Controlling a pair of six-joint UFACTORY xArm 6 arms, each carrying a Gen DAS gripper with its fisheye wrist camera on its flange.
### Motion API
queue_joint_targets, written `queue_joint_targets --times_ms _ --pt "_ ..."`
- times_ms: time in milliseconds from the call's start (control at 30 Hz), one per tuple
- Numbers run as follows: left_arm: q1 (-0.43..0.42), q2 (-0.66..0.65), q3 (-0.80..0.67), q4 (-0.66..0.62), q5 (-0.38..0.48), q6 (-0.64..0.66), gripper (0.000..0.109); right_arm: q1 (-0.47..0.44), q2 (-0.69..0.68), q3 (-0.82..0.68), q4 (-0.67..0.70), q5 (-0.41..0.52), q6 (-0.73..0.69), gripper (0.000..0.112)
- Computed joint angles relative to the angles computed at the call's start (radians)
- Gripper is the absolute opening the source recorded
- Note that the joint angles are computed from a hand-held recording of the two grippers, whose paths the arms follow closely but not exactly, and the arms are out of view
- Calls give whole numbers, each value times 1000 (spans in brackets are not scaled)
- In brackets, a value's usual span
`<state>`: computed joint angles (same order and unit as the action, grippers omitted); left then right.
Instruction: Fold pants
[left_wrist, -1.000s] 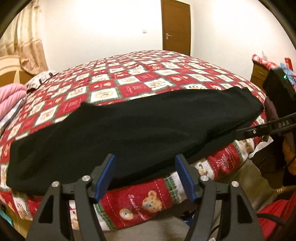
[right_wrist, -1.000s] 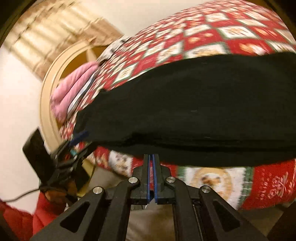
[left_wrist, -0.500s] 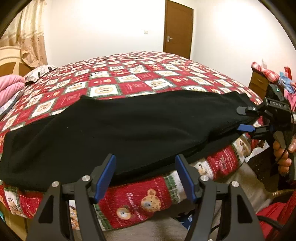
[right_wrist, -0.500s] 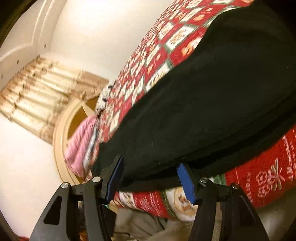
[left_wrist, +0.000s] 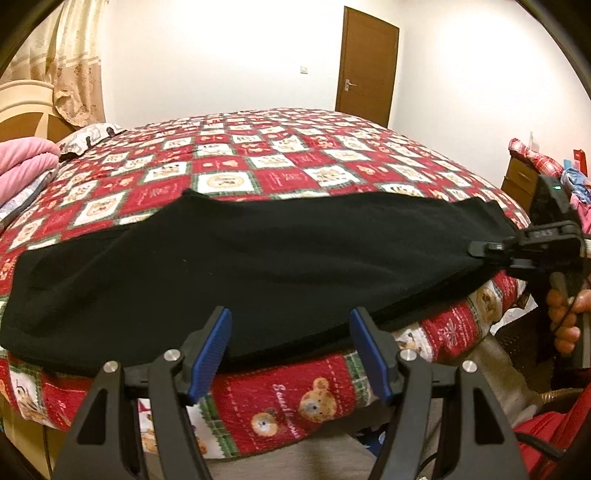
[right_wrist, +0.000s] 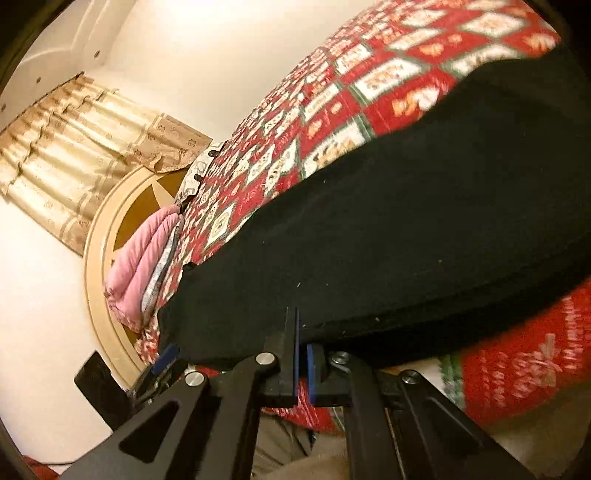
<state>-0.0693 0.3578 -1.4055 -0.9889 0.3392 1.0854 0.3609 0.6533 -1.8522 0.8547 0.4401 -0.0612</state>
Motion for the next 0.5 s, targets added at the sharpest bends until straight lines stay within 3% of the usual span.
queue_joint_targets --times_ms 133,267,300,367,433,500 --pt "4 10 -22 -10 7 0 69 -8 8 11 -138 35 138 3" --pt "-10 28 -51 25 -6 -11 69 -21 22 20 56 57 82 6" --pt "-16 33 -64 27 -9 -9 69 -38 22 -1 32 126 119 7" --pt "-25 48 -99 20 2 -7 69 -54 -26 36 -24 173 164 12" --pt "-34 65 -134 17 28 -7 69 -72 -114 121 -48 155 106 12" --pt "-53 86 -167 35 41 -5 69 -94 -177 170 -178 120 128 13"
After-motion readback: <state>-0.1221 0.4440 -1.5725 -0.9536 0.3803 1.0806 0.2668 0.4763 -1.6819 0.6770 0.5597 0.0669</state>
